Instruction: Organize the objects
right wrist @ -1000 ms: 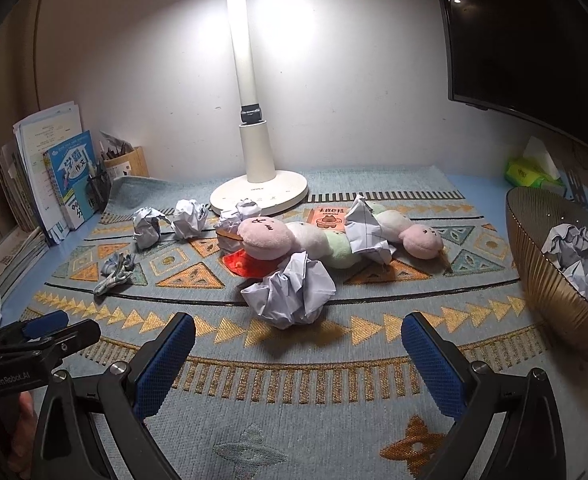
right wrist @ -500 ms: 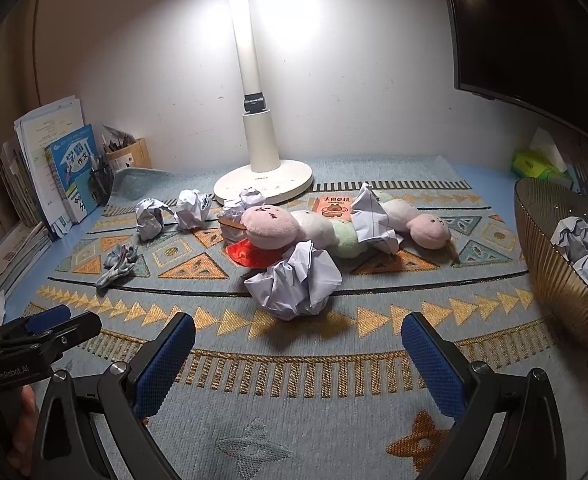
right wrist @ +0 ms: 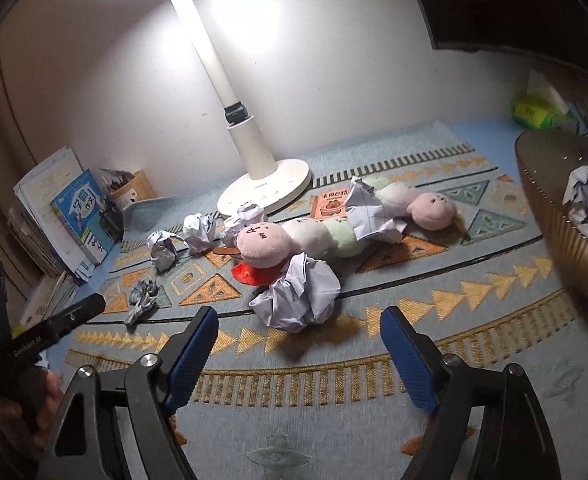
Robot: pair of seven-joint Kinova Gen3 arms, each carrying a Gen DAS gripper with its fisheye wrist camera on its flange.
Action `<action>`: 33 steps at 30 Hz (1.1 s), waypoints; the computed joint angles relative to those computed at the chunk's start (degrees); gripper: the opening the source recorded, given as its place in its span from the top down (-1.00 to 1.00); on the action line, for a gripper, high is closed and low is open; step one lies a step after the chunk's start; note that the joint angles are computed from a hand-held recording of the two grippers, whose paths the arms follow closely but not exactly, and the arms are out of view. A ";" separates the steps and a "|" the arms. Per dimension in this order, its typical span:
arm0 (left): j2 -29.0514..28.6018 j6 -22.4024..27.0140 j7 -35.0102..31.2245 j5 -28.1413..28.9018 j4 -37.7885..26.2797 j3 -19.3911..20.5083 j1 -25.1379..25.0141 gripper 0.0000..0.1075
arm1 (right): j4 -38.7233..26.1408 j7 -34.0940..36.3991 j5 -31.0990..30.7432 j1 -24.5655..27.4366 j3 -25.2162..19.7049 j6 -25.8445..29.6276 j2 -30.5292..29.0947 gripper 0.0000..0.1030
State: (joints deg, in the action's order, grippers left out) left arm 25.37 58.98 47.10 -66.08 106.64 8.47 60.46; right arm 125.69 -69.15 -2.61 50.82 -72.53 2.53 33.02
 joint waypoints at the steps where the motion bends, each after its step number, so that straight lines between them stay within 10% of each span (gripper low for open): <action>1: 0.50 -0.02 -1.78 0.42 -1.21 0.53 -0.94 -0.67 | -1.57 1.10 0.10 -2.65 1.55 2.33 0.51 -0.60; 9: 0.92 2.96 -5.29 0.23 -3.02 2.16 -4.76 -0.67 | -4.25 -8.38 4.29 -23.66 21.48 1.59 -6.57 -0.77; 14: -0.02 -6.67 -12.24 1.85 -2.40 1.18 -14.77 -0.69 | -6.26 -5.91 1.05 -26.78 24.08 2.29 -4.81 -0.74; 19: 5.41 -8.38 -22.25 6.44 -8.76 -5.47 -14.31 -0.68 | -3.21 -0.44 -3.61 -22.36 19.48 -3.46 -4.69 -0.69; 21: 6.57 -10.54 -25.97 10.76 -10.74 -9.81 -12.76 -0.33 | -4.00 -1.98 -2.60 -25.90 22.75 -2.55 -5.28 -0.58; 22: 6.98 -11.72 -28.29 12.88 -11.49 -11.12 -12.58 -0.16 | -4.48 -2.30 -1.70 -26.86 23.46 -1.80 -4.94 -0.09; 24: 7.93 -12.05 -31.89 15.29 -12.85 -12.21 -12.41 0.14 | -3.61 -0.94 -2.51 -25.59 22.20 -3.09 -5.47 -0.04; 29: 5.26 -10.18 -27.07 13.03 -10.59 -15.34 -4.99 0.15 | -1.48 -1.89 0.64 -12.77 9.84 -2.24 -2.45 0.01; 33: 3.93 -4.89 -21.26 10.45 -10.88 -9.13 -1.54 0.15 | 2.26 -0.55 1.97 -2.15 -0.39 -1.71 -1.97 0.01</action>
State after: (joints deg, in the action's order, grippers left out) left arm 29.30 54.10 25.85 -55.63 95.76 -0.66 58.91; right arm 127.95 -69.71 -0.64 48.66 -72.92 0.82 31.05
